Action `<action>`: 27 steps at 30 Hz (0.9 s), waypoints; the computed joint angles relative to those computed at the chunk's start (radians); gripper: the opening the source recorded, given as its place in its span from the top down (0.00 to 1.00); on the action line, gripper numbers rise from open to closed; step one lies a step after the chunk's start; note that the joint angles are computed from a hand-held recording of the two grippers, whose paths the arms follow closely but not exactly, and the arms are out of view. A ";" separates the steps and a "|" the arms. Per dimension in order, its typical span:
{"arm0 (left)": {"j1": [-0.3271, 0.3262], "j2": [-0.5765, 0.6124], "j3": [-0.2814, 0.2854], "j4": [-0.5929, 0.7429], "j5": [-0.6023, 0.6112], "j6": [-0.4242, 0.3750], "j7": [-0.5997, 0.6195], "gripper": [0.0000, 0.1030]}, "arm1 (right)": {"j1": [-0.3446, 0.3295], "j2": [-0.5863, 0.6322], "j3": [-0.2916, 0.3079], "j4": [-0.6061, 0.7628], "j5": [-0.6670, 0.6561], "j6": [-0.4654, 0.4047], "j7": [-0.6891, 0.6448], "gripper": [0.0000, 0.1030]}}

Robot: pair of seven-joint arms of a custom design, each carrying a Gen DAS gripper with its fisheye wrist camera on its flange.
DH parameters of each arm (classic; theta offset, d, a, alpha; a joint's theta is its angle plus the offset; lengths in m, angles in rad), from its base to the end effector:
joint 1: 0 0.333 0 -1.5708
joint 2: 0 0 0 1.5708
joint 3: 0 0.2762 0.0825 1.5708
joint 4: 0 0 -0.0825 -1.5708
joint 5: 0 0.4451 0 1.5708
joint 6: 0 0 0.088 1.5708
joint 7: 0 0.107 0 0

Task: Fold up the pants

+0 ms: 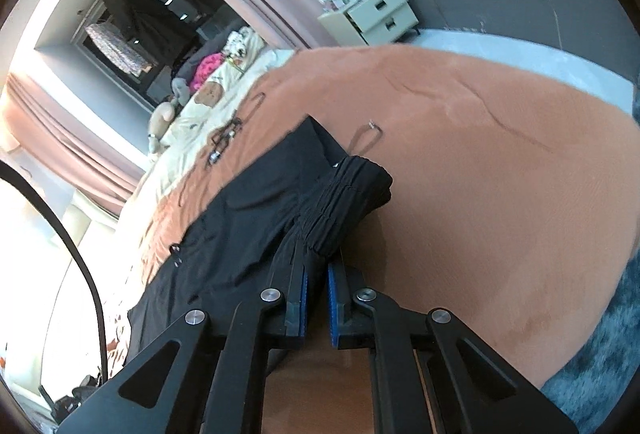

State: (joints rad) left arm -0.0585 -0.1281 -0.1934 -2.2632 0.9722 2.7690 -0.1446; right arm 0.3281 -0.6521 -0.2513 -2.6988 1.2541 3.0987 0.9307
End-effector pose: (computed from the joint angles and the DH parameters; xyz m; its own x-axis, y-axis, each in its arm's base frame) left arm 0.5635 -0.1824 0.3969 0.4559 -0.8272 0.3284 -0.5045 -0.5442 -0.6703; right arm 0.4517 -0.0372 0.4244 -0.1551 -0.7546 -0.6376 -0.4978 0.6171 -0.6094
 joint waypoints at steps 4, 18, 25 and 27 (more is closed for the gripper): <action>-0.001 0.066 0.009 0.098 0.006 -0.003 0.039 0.91 | 0.039 0.026 -0.023 0.043 0.013 0.023 -0.052 0.96; -0.049 0.330 0.076 0.424 -0.102 -0.029 0.216 0.91 | 0.055 0.255 0.015 0.290 0.223 0.045 -0.233 0.96; -0.069 0.508 0.099 0.635 -0.221 -0.070 0.359 0.91 | -0.063 0.419 0.142 0.424 0.070 0.039 -0.042 0.96; -0.072 0.565 0.103 0.705 -0.259 -0.086 0.404 0.91 | -0.099 0.474 0.176 0.466 -0.034 0.036 0.060 0.96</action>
